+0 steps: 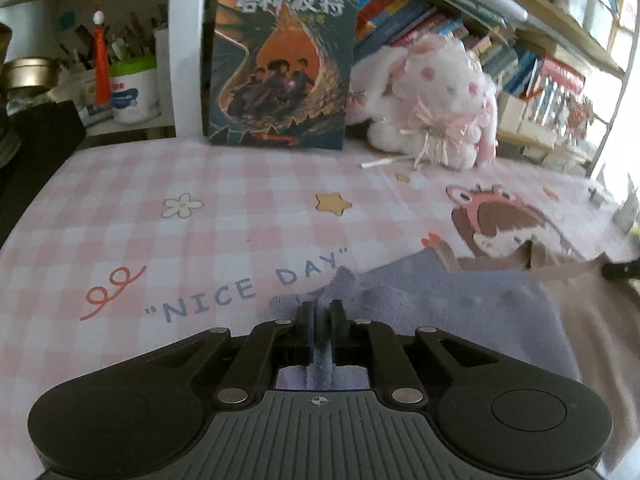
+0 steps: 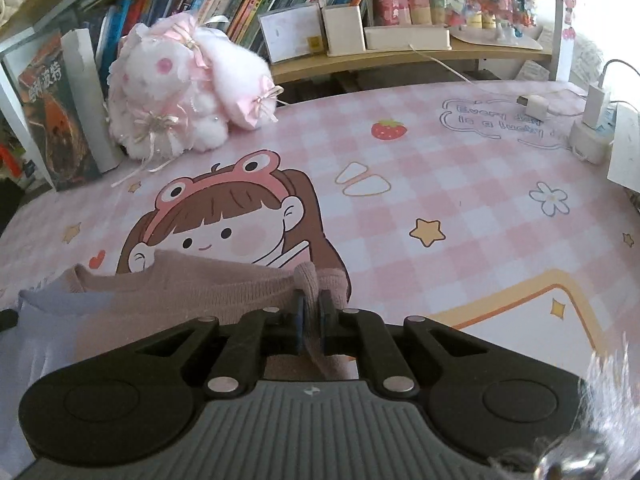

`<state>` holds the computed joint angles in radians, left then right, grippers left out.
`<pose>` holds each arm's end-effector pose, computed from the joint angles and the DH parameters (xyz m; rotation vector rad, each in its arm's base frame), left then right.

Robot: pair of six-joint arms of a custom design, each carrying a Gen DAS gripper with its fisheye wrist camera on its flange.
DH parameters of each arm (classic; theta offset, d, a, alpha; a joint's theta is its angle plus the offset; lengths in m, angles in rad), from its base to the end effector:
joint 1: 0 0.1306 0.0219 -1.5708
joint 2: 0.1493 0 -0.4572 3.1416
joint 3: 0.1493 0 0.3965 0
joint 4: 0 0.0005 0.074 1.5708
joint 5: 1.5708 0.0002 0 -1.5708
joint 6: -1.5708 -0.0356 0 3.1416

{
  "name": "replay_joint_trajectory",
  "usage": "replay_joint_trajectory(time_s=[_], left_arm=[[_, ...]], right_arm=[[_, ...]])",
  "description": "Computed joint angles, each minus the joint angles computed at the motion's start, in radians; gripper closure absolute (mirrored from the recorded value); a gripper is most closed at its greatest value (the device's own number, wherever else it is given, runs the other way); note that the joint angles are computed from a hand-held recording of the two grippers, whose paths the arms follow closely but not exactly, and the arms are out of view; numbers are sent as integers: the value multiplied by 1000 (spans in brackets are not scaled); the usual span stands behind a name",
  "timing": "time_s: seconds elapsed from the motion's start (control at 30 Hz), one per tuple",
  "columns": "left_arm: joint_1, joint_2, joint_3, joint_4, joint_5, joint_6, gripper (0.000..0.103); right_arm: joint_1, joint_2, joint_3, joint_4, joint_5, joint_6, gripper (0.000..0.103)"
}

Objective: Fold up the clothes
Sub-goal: 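Pinch the folded edge with both tools, straighten it, and release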

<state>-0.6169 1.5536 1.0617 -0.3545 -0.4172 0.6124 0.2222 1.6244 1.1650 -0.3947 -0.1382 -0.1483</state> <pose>0.4176 -0.2791 0.3166 -0.1808 2.3203 -0.1057 0.5268 0.1235 0.3201 -0.1534 2.4371 0.3344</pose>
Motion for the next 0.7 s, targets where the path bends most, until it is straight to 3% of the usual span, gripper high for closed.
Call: replay_joint_trajectory(time_s=[0.1,0.23,0.37,0.6,0.7], left_arm=[[-15,-28,-4,-4,-36,11,90],[-48,-83,-27,3,-72,0,89],[-102,-118,-40,-26,-103,35,82],[-224,-110,-11,-150,-180,175,78],[-276,-90,15,-218,-209,266,66]], right_arm=[[-4,-29,-19,16,-5,-7,74],[-9,-81,-51,11,-7,19,71],[-19,-140,-94,-4,-12,39,67],[-26,-234,-176,-24,-39,114,59],[-34,-261,-202,-37,-72,137,55]])
